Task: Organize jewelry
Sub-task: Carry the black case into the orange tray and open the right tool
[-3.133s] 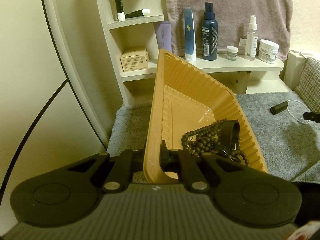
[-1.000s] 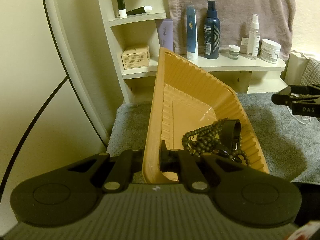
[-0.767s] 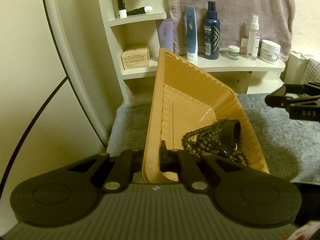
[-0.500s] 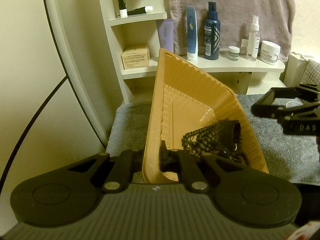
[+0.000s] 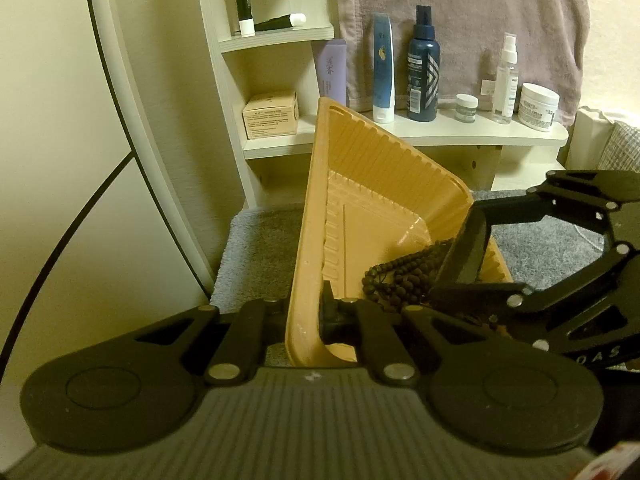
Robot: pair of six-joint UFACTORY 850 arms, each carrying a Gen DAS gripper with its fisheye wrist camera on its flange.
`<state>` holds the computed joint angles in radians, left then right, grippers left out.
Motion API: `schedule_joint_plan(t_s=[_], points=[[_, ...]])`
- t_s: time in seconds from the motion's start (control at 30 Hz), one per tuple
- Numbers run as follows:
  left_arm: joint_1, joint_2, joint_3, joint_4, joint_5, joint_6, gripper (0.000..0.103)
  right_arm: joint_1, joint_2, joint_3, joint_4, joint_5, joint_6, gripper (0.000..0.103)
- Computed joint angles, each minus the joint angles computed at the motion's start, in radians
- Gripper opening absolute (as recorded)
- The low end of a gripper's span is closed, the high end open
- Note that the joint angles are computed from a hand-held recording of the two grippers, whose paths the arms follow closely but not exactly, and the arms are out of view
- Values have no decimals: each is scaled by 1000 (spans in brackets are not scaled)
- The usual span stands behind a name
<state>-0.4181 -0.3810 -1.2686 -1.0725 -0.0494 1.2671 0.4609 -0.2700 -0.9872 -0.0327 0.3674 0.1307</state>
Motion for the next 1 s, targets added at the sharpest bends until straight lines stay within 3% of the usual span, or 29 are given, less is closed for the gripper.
schedule_joint_plan(t_s=[0.33,0.7,0.83,0.9,1.0], points=[[0,0,1,-10,0,9,6,-25,-32,-35,-202,-36,166,75],[0,-1,-1,23,1,-25,6,-41,-60,-52,-381,-14,368,75],[0,-1,-1,23,1,-25,6,-48,-72,-62,-487,-8,517,77],[0,-1,-1,27,1,-29,6,-44,-67,-54,-424,-1,468,84],[1,0,0,14,0,-17,6,-41,-56,-41,-322,-3,377,85]])
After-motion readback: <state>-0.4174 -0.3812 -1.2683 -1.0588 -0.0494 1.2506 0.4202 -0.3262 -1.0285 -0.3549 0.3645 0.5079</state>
